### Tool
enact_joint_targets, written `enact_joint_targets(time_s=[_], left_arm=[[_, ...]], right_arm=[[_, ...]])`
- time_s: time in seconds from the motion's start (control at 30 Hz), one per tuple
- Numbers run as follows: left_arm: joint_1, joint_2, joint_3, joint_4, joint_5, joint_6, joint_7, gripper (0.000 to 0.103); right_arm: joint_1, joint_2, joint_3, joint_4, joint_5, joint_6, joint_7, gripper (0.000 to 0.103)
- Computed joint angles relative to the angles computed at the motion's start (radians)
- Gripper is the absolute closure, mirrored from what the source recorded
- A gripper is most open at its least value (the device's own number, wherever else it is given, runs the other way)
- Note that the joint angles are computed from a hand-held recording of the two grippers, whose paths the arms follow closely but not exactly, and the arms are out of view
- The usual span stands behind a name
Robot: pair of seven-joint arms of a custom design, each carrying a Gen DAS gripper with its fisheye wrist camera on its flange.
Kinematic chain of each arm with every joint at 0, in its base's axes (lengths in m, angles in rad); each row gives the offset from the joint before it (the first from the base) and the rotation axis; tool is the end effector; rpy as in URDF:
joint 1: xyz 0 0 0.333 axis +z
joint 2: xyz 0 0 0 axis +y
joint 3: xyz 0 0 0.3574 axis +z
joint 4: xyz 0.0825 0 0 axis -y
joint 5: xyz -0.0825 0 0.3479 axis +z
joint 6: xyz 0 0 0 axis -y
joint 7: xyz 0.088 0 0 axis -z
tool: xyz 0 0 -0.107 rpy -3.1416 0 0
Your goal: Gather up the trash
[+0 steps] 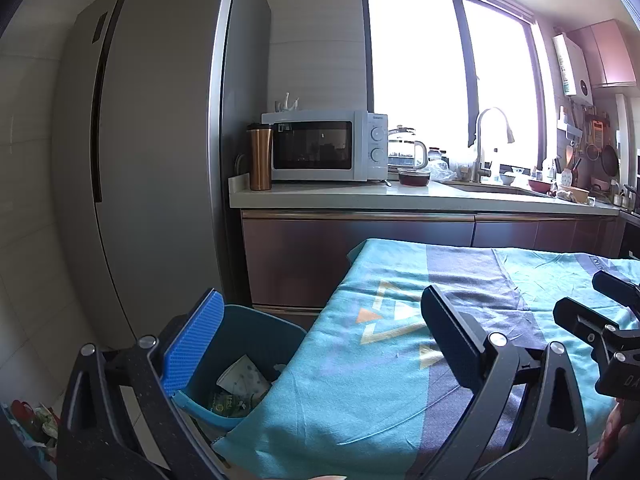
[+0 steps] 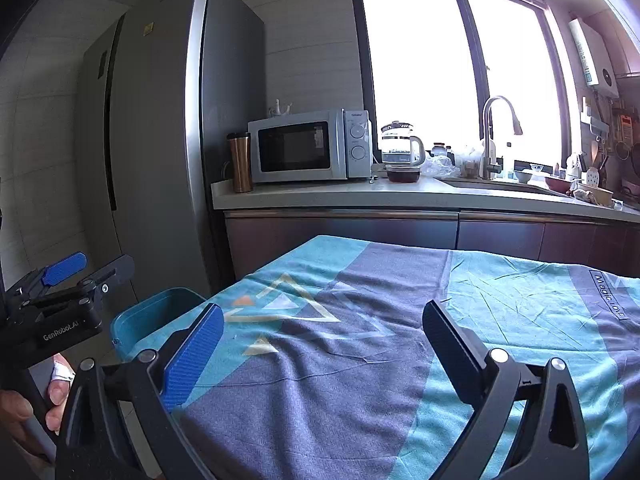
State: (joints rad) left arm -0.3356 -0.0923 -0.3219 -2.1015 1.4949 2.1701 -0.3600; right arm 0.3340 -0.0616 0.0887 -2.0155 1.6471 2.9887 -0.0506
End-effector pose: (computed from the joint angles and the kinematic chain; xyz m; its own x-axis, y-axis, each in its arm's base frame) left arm 0.4311 -0.2917 0.5630 0.3809 -0.9246 0.0076 -0.2508 -0.1112 -0.9616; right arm 0.5048 0.1512 0.5920 0.5255 -0.8475 -0.0745 -0.3432 -0.1310 -0.9301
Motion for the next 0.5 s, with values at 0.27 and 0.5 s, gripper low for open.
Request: enact_joint_targets(time_s=[0.27, 0.5], left_arm=[[-0.004, 0.001, -0.002, 0.0, 0.011, -0.006, -0.005, 0.006], [-0.005, 0.003, -0.002, 0.004, 0.015, -0.016, -0.006, 0.006]], right_arm=[[-0.003, -0.004, -0.002, -0.003, 0.006, -0.001, -0.006, 0.007], [-0.007, -0.003, -0.005, 0.002, 0.002, -0.007, -0.003, 0.007]])
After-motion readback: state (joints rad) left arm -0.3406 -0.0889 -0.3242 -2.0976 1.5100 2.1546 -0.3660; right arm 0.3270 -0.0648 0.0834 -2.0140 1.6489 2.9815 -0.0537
